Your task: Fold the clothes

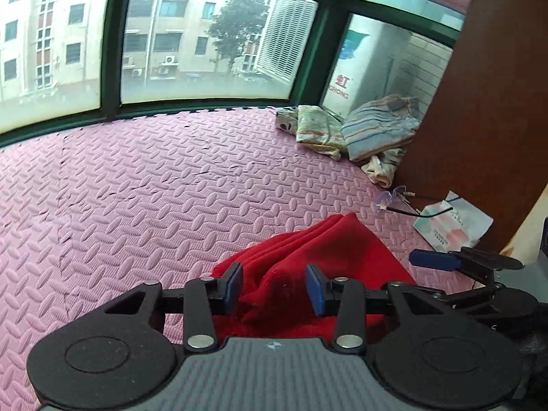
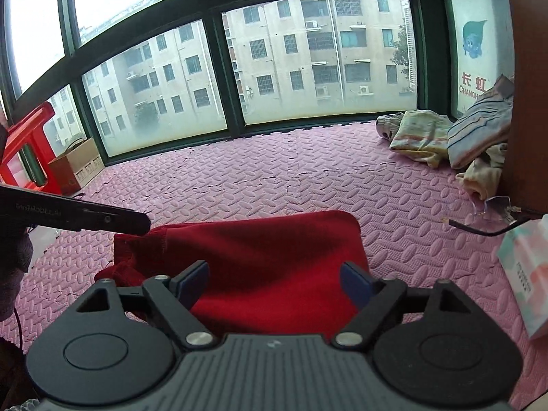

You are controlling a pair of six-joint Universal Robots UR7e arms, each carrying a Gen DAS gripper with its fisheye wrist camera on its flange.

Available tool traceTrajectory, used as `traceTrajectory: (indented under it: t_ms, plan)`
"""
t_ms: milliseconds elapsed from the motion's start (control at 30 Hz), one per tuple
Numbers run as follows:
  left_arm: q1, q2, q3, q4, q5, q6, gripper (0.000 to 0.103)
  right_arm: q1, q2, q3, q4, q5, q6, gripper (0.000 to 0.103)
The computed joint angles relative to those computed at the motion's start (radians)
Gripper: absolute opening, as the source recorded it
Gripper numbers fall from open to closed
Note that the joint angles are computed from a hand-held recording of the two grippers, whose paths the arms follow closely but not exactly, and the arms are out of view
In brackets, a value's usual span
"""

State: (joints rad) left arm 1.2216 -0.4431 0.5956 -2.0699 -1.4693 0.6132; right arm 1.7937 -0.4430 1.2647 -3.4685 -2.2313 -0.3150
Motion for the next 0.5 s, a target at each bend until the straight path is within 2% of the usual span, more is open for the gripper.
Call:
traceTrajectory:
  t_ms: [100, 167, 233, 300, 333, 400, 500]
  plan:
    - [-0.008, 0.016, 0.007, -0.01, 0.018, 0.049, 0.045, 0.001, 0.009, -0.009, 0.023, 0.021, 0.018, 0.074]
    - [-0.011, 0.029, 0.003, -0.01, 0.029, 0.073, 0.043, 0.006, 0.019, -0.013, 0.028, 0.033, 0.025, 0.07]
    - [-0.014, 0.044, -0.013, 0.004, 0.05, 0.106, 0.023, 0.007, 0.024, -0.019, 0.044, 0.043, 0.033, 0.066]
    - [-0.011, 0.061, -0.041, 0.004, 0.055, 0.113, 0.017, 0.007, 0.028, -0.025, 0.07, 0.054, 0.036, 0.055]
    - [-0.01, 0.071, -0.06, 0.009, 0.057, 0.117, 0.017, 0.007, 0.035, -0.033, 0.078, 0.054, 0.03, 0.051]
    - [-0.003, 0.13, -0.187, 0.095, 0.042, 0.085, 0.017, 0.01, 0.049, -0.05, 0.089, 0.046, 0.009, 0.044]
    - [0.0, 0.177, -0.271, 0.138, 0.057, 0.086, 0.016, 0.013, 0.072, -0.076, 0.093, 0.037, -0.021, 0.036]
